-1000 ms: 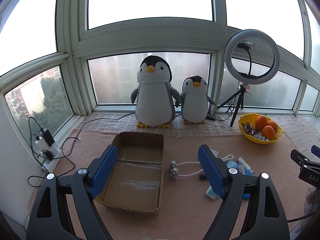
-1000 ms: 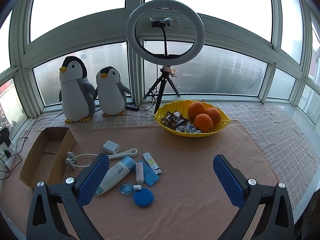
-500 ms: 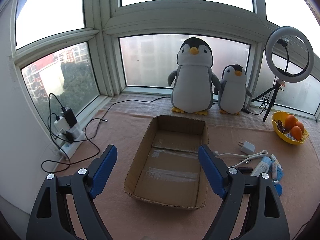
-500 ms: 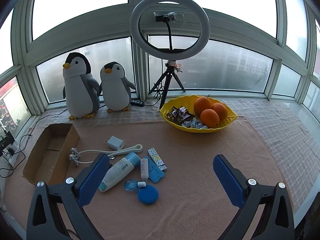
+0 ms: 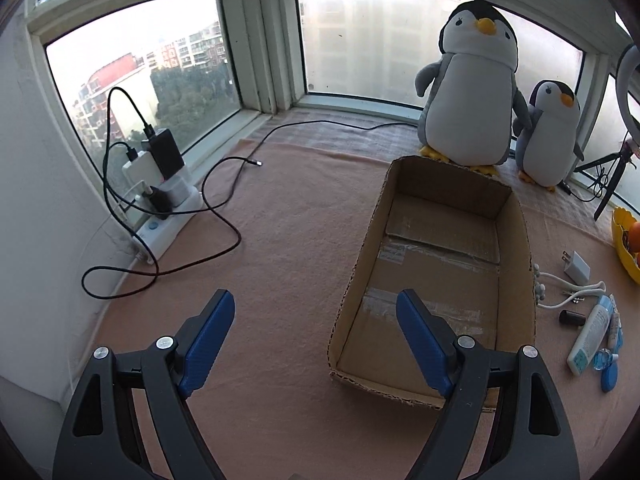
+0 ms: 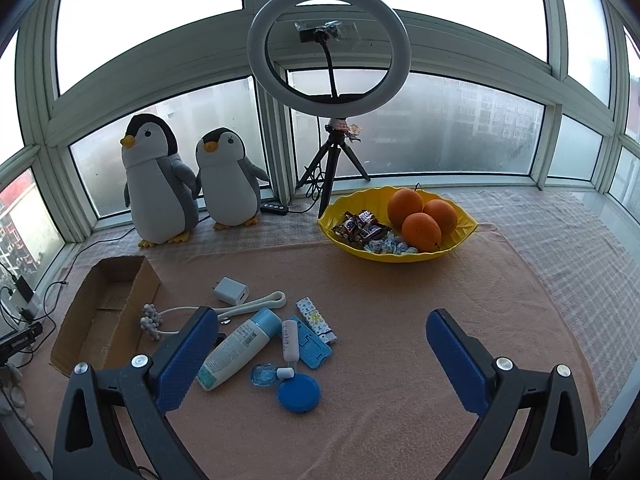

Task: Organize rigid objects
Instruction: 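Move the right gripper toward the blue round container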

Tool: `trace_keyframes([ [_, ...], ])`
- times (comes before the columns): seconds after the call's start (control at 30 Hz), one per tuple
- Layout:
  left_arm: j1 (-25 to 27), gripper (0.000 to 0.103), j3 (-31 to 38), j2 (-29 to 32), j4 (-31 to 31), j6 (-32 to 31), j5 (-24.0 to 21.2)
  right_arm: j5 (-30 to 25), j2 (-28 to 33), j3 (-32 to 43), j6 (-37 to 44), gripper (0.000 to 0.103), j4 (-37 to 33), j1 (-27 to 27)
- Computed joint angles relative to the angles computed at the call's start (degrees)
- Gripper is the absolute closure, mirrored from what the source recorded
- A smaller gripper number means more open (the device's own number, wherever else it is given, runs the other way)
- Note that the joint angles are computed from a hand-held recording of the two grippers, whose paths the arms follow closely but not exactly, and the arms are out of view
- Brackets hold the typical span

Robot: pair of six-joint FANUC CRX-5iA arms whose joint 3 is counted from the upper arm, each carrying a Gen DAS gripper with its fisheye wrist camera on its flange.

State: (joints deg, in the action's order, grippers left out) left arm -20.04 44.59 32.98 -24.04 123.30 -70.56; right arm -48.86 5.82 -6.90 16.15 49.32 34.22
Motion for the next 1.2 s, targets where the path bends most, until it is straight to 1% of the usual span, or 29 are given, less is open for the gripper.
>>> trace_keyframes([
  [0.17,0.98,0.020,1.07,1.93,2.16,-1.34,-1.36,-2.12,1.17,1.79,2.02,0.000,-2.33,-0.11],
  [0.27,1.01,0.020,2.07,3.03,2.32,-2.48,-1.97,-1.46,1.00,1.70,3.15,0.000,-3.47,-0.55],
  [0.37,1.49,0.020,2.98,4.34,3.80,-3.33,-2.61,-1.56,0.49,-0.36,-0.28,0.000,0.82,-0.64],
  [0.43,1.96,0.020,3.01,4.88,5.05,-3.58,-2.53,-0.78,-0.06,-1.21,-1.13,0.000,1.24,-1.09],
  [0.57,1.87,0.021,3.64,5.77,4.88,-3.76,-3.07,-1.05,-0.01,-0.98,-1.16,0.000,-0.55,-1.97],
  [0.6,1.87,0.023,3.86,5.98,4.84,-3.87,-3.30,-0.76,-0.08,-0.97,-1.09,0.000,-1.33,-2.23],
  [0.7,1.93,0.024,4.23,6.47,4.83,-3.90,-3.74,-0.23,0.04,-0.34,0.69,0.000,-4.48,-2.76],
  [0.77,2.07,0.029,4.59,6.87,5.11,-4.10,-4.02,-0.96,0.53,0.06,1.54,0.000,-5.18,-2.68],
  [0.87,2.15,0.030,4.69,7.20,5.31,-4.32,-4.16,-1.03,1.28,1.19,4.84,0.000,-7.91,-2.68],
  [0.9,2.19,0.032,4.54,7.20,5.41,-4.40,-4.02,-1.17,1.66,1.74,5.96,0.000,-8.81,-2.69],
  [0.93,2.23,0.038,4.54,7.28,5.53,-4.54,-4.04,-1.30,1.98,2.37,7.17,0.000,-9.95,-2.72],
  [1.07,2.53,0.043,4.42,7.70,6.51,-4.64,-4.27,-0.36,2.69,3.79,9.64,0.000,-13.26,-3.12],
  [1.1,2.52,0.047,4.53,7.85,6.57,-4.76,-4.43,-0.14,2.85,4.07,9.98,0.000,-13.87,-3.21],
  [1.2,2.55,0.050,4.47,8.13,6.94,-5.00,-4.53,0.11,3.68,5.16,11.51,0.000,-14.97,-3.17],
])
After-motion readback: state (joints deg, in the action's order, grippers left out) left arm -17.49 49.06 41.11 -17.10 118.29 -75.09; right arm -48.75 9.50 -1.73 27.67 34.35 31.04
